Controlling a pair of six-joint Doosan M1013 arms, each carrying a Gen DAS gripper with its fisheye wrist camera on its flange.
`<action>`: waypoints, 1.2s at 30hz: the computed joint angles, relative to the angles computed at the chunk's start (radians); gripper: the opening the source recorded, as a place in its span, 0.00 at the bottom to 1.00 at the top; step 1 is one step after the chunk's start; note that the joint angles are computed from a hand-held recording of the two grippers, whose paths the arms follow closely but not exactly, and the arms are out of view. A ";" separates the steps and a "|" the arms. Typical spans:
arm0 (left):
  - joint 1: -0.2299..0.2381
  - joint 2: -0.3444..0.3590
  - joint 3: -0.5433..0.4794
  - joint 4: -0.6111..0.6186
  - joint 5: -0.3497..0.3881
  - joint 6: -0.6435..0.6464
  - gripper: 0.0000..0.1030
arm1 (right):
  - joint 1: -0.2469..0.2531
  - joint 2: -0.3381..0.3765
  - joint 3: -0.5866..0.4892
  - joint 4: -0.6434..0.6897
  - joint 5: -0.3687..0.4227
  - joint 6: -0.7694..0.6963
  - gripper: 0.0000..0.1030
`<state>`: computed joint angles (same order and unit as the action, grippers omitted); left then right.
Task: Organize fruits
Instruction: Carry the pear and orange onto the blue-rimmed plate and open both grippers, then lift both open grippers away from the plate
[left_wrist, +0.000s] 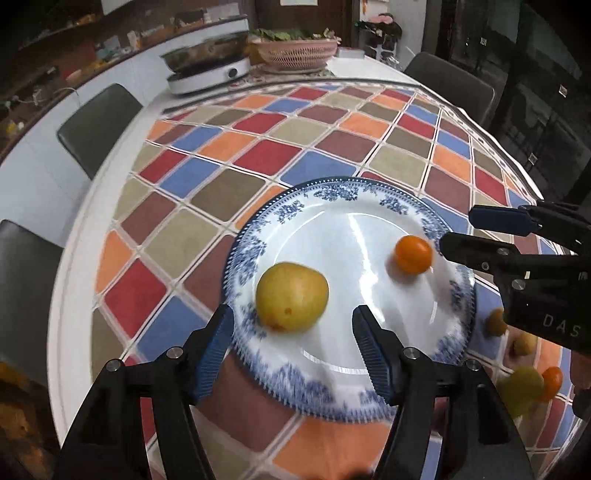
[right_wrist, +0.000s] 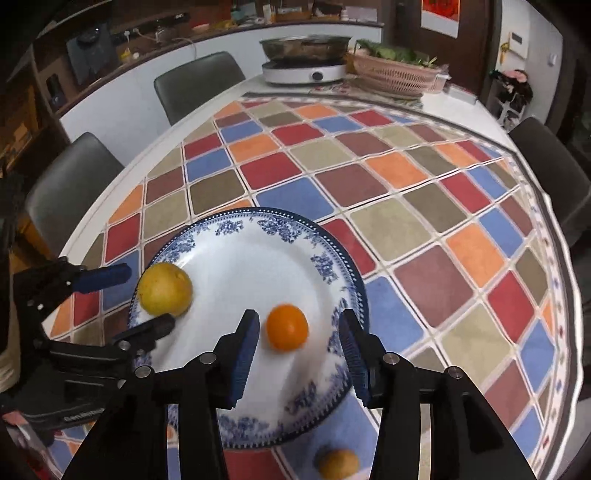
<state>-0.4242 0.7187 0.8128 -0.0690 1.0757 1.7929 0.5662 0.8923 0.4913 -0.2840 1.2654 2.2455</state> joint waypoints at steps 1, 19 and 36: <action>0.002 -0.015 0.020 -0.011 -0.013 0.003 0.64 | 0.006 -0.013 0.019 -0.015 -0.010 0.007 0.44; 0.006 -0.274 0.354 -0.024 -0.287 0.026 0.67 | 0.115 -0.189 0.257 -0.199 -0.127 0.212 0.64; 0.014 -0.420 0.571 0.060 -0.484 0.023 0.73 | 0.185 -0.234 0.343 -0.213 -0.096 0.346 0.64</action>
